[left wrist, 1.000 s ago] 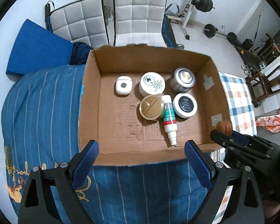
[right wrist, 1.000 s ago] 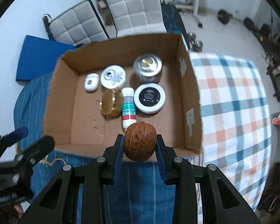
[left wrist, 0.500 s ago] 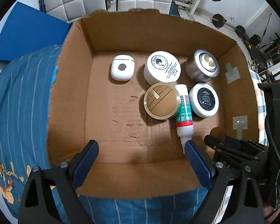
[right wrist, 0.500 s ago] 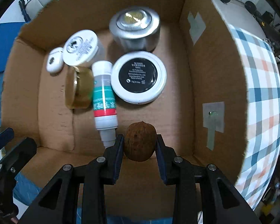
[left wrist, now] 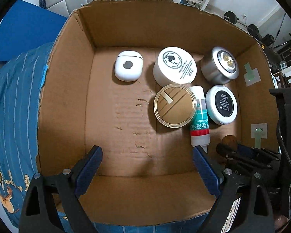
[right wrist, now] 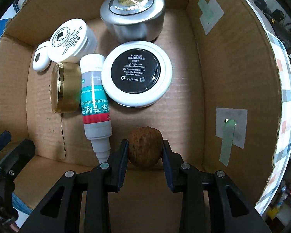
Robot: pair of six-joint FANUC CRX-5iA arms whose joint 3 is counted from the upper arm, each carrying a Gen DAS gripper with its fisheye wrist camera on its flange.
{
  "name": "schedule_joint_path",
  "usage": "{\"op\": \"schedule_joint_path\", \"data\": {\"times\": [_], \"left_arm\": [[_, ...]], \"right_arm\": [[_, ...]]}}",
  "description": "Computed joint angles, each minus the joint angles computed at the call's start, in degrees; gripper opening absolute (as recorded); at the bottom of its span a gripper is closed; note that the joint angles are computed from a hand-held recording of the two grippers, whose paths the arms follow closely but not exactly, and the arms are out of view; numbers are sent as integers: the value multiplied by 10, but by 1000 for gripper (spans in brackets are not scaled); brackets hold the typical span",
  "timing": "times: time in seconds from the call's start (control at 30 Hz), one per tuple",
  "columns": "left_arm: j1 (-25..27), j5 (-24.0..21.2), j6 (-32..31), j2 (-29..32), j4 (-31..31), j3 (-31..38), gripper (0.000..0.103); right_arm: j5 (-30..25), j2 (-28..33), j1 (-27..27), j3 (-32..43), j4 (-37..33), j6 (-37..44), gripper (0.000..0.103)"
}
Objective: Organize rigid objects
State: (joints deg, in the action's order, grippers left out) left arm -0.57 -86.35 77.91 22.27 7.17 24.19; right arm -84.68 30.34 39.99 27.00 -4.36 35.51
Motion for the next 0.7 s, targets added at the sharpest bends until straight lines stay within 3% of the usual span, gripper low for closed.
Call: {"op": "schedule_joint_path", "data": {"times": [0.07,0.13,0.3,0.43,0.7], "left_arm": [[2,-1,0,2,0,6,94],[2,-2,2,4,-2,13,94],[1,-1,5,1,-4,20,94],[3,0,4,-14,-2,23,94],[23,3,-1,-71,25,19,94]], "right_arm": [[-2,0,1,3,4,-2,47],[1,-4,4,1,13,-8,67],[-5,-7,13,12,33,-13,70],[1,-20,24,12,64,-29,103],[5,-77,55,-7,116,-55,103]]}}
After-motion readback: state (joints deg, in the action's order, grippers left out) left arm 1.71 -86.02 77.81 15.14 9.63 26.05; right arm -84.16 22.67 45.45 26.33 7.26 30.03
